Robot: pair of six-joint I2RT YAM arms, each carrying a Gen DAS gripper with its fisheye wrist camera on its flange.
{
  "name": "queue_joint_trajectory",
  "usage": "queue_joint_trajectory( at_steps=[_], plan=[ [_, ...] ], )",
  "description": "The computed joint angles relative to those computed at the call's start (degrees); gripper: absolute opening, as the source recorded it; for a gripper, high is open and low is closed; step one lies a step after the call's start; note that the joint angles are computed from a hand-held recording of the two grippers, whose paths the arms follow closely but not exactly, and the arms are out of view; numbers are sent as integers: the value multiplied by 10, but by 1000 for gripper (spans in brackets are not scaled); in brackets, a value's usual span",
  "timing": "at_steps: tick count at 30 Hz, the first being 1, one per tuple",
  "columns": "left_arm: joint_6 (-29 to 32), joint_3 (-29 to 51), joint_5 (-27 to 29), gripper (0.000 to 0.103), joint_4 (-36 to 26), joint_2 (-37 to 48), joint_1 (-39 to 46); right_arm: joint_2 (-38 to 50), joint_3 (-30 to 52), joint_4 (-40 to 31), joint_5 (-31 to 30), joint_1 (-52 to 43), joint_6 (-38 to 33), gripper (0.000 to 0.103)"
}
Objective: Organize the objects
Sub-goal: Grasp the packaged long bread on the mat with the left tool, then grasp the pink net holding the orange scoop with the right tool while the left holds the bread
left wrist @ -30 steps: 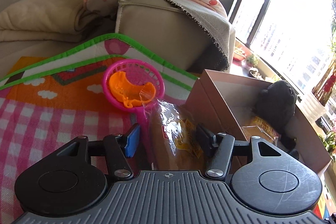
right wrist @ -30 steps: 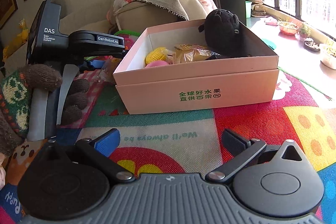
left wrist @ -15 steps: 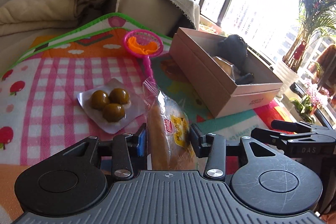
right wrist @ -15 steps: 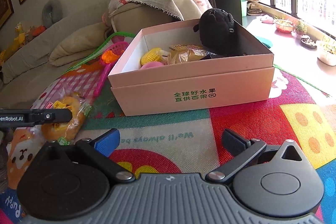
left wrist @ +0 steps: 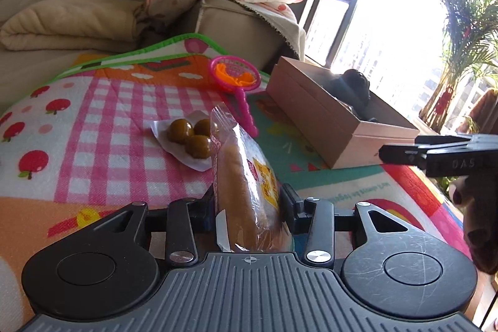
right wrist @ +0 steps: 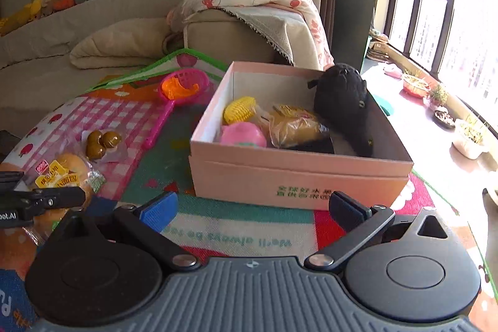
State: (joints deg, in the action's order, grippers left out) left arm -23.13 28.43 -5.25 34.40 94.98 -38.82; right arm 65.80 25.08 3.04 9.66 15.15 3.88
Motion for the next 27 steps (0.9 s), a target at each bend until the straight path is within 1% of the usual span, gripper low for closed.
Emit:
queue_joint_trajectory(
  at_steps=[2, 3, 4, 5, 7, 10, 12, 13, 16, 17, 18, 20, 21, 22, 23, 24, 26, 27],
  plan=[
    [-24, -32, 19, 44, 34, -11, 28, 9, 61, -32, -9, 9, -9, 103],
    [-41, -47, 29, 44, 58, -12, 40, 31, 105, -48, -13, 16, -6, 103],
    [-62, -68, 44, 44, 101, -9, 56, 60, 154, -69, -20, 20, 0, 103],
    [-78, -82, 53, 44, 135, -5, 66, 95, 204, -92, -33, 21, 9, 103],
    [-95, -99, 48, 44, 177, 0, 71, 188, 329, -147, -62, 22, 32, 103],
    [-101, -114, 52, 44, 216, 3, 77, 333, 500, -218, -58, 34, 48, 103],
    [-106, -121, 54, 44, 234, 4, 79, 442, 622, -272, -27, 52, 56, 103],
    [-109, -123, 56, 44, 241, 6, 81, 486, 666, -283, -7, 63, 49, 103],
    [-119, -123, 59, 44, 254, 13, 83, 602, 773, -300, 72, 88, 10, 103],
    [-122, -125, 60, 44, 261, 15, 85, 634, 808, -314, 90, 91, 5, 103],
    [-124, -128, 61, 44, 269, 18, 86, 676, 860, -344, 107, 92, 6, 103],
    [-131, -135, 64, 44, 293, 26, 90, 730, 929, -383, 121, 88, 18, 103],
    [-136, -139, 69, 44, 302, 28, 95, 748, 954, -399, 118, 85, 20, 103],
    [-142, -140, 72, 44, 307, 31, 98, 755, 963, -404, 111, 83, 22, 103],
    [-149, -141, 77, 44, 310, 33, 102, 755, 963, -405, 101, 82, 22, 100],
    [-156, -144, 82, 44, 314, 33, 107, 753, 959, -408, 89, 81, 18, 96],
    [-169, -145, 89, 44, 319, 38, 116, 743, 943, -415, 88, 88, 2, 79],
    [-174, -146, 91, 44, 321, 40, 119, 733, 925, -416, 94, 94, -10, 79]
  ],
)
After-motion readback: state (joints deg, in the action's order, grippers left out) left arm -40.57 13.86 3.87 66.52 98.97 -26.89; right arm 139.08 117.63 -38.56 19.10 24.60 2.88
